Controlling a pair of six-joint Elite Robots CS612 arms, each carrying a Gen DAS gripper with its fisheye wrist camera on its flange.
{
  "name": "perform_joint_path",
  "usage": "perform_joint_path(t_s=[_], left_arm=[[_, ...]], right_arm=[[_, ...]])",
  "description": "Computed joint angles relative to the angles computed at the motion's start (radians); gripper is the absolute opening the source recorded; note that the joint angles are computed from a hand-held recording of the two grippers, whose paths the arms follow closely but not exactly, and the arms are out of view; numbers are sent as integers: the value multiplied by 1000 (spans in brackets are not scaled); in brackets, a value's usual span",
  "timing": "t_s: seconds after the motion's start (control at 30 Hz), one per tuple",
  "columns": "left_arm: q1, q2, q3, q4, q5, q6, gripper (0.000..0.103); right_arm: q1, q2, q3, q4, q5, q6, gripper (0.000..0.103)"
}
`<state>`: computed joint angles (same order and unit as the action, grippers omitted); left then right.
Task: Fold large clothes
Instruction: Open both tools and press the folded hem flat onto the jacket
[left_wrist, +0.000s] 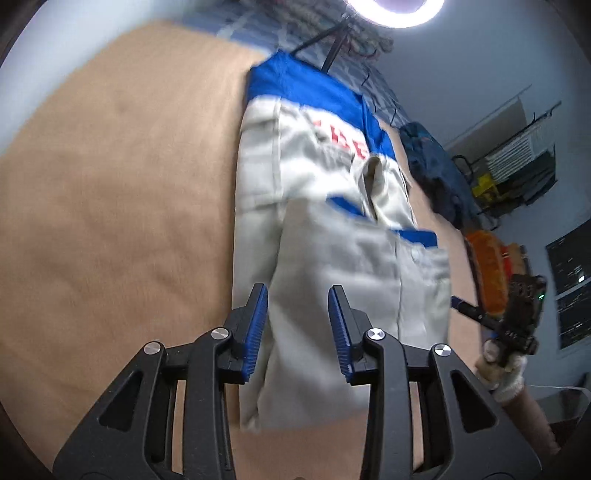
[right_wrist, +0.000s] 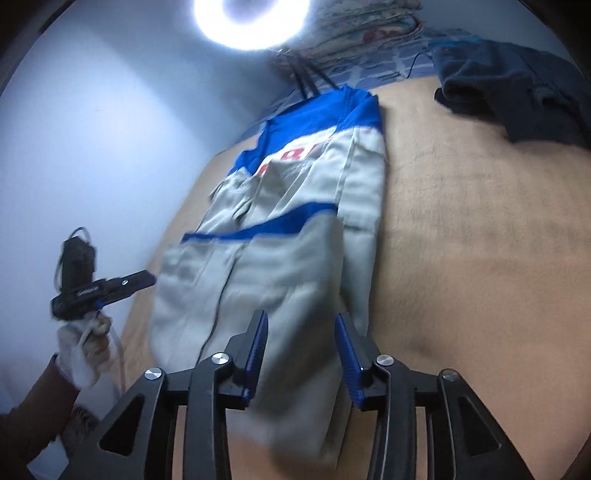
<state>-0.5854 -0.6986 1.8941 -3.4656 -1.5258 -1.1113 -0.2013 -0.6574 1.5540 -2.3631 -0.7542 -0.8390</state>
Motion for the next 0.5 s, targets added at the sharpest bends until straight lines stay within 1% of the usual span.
perform_joint_path(t_s=[0.03, 0.1, 0.13, 0.17, 0.2, 0.23, 0.27, 0.3, 0.33, 0.37, 0.4, 0.43, 0.47, 0.5], left_arm=[[0, 8, 2, -8, -28, -13, 34], [-6, 15, 1, 18, -59, -19, 34], [-12, 20, 1, 26, -61, -17, 34], [-18, 21, 2, 30, -50, -18, 34], [-25, 19, 5, 34, -36, -22, 22], [-30, 16, 7, 30, -34, -24, 4], [-41, 6, 14, 39, -8, -30, 4], [-56, -8, 22, 67, 40, -27, 4], [-77, -26, 27, 130, 104, -18, 4], [-84, -28, 26, 157, 127, -17, 4], [-86, -26, 22, 188, 133, -20, 6], [-86, -23, 17, 211, 133, -21, 10], [-86, -24, 19, 213, 141, -21, 11], [-91, -32, 23, 221, 161, -15, 11]], right_arm=[[-4, -4, 5, 16, -14, -19, 44], [-7, -8, 14, 48, -43, -52, 43], [-6, -7, 15, 83, -52, -72, 42], [-5, -8, 21, 88, -67, -81, 39], [-2, -10, 31, 68, -83, -83, 29], [4, -15, 47, 25, -108, -77, 20], [9, -20, 59, -11, -123, -71, 15], [12, -27, 74, -57, -126, -63, 9], [14, -32, 84, -93, -134, -57, 5], [20, -34, 91, -136, -163, -50, 4], [29, -31, 93, -173, -208, -34, 2], [36, -26, 91, -199, -246, -10, 2], [42, -22, 91, -214, -280, 11, 2], [43, -24, 96, -217, -295, 14, 3]])
